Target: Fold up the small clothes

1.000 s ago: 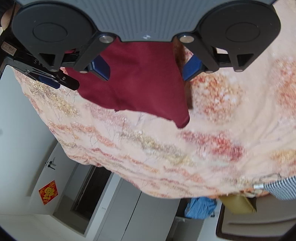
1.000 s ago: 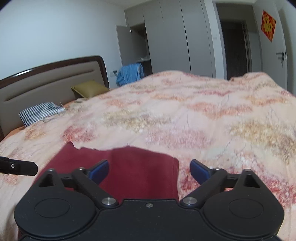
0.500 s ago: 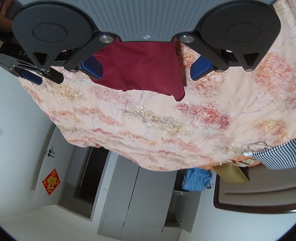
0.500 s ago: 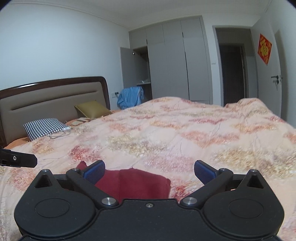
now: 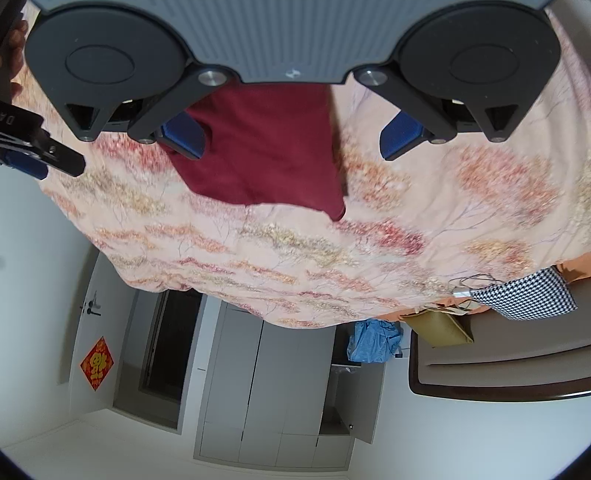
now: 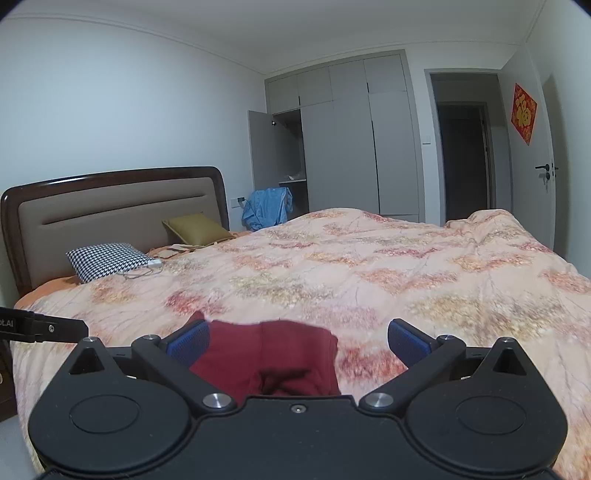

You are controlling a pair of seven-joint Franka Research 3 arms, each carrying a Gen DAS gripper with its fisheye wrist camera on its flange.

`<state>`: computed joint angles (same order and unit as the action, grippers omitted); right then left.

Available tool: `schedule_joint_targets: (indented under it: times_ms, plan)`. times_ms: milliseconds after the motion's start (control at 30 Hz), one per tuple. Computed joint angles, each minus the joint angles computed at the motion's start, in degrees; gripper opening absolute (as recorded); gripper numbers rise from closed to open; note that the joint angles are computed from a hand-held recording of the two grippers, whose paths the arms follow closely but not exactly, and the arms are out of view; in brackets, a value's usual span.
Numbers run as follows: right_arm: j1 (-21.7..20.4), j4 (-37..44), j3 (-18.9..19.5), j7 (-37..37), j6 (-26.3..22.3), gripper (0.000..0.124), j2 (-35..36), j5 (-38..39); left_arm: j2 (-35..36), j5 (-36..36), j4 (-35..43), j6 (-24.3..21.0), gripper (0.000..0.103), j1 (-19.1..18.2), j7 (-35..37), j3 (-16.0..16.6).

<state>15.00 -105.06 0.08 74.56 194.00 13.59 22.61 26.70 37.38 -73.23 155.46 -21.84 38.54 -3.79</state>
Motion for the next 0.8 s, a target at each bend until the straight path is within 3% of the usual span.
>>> schedule_joint_targets:
  times_ms: [200, 600, 800]
  plan:
    - [6.08, -10.2, -3.5, -6.4, 3.72, 0.102, -6.97, 8.28, -7.8, 5.97, -11.97, 2.02, 0.103, -0.9, -7.62, 0.76]
    - [2.84, -21.24, 4.0, -15.52, 7.0, 0.102, -14.65, 21.78, -17.16, 17.63, -26.87, 3.5, 0.103, 1.59, -19.88, -2.88]
    - [3.13, -22.86, 6.92, -25.84, 10.49, 0.102, -14.98, 33.02, -19.18, 23.74, -31.32, 2.77, 0.103, 2.91, -25.75, -4.68]
